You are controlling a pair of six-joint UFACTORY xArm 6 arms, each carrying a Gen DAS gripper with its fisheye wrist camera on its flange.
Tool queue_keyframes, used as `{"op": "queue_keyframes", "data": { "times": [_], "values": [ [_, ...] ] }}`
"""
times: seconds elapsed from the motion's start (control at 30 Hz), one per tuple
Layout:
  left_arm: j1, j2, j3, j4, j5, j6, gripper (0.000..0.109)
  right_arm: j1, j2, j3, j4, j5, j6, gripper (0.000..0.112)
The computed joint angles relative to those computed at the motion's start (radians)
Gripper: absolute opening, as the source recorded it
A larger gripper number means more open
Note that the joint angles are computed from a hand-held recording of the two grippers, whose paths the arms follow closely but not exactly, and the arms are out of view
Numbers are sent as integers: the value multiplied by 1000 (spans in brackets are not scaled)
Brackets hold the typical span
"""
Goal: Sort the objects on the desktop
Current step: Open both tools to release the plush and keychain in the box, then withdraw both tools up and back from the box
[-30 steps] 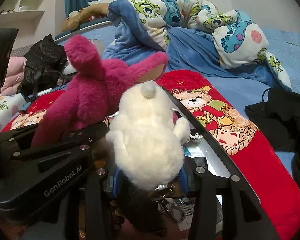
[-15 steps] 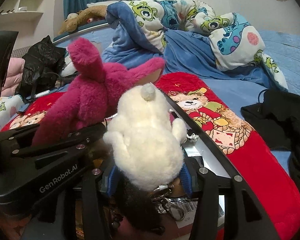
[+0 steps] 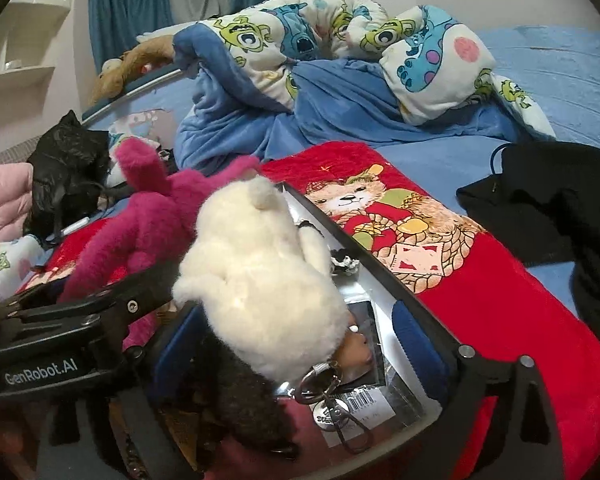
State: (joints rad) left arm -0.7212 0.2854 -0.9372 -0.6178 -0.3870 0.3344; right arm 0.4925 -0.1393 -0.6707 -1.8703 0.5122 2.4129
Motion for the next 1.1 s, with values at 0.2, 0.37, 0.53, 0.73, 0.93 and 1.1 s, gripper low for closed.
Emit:
{"op": "queue_keyframes", "data": {
  "times": [0.2,0.37,0.53,0.73,0.93,1.1],
  "values": [
    [-39,9,-24,-165,-44,174,103,29,-12,10,51,51,-51,103],
    [-52,16,-36,-217,-58,229,103,19,-11,10,99,35,-82,103],
    [-39,-1,-4,-127,-52,146,103,27,-17,19,117,53,-87,103],
    [-3,-39,50,119,-8,-44,103,48,-56,60,137,83,-58,103],
    [-33,-48,102,102,-111,-46,103,138,-136,136,208,189,-59,103],
    [-48,-116,221,153,-252,-118,103,180,-184,183,252,230,-31,103]
  ]
}}
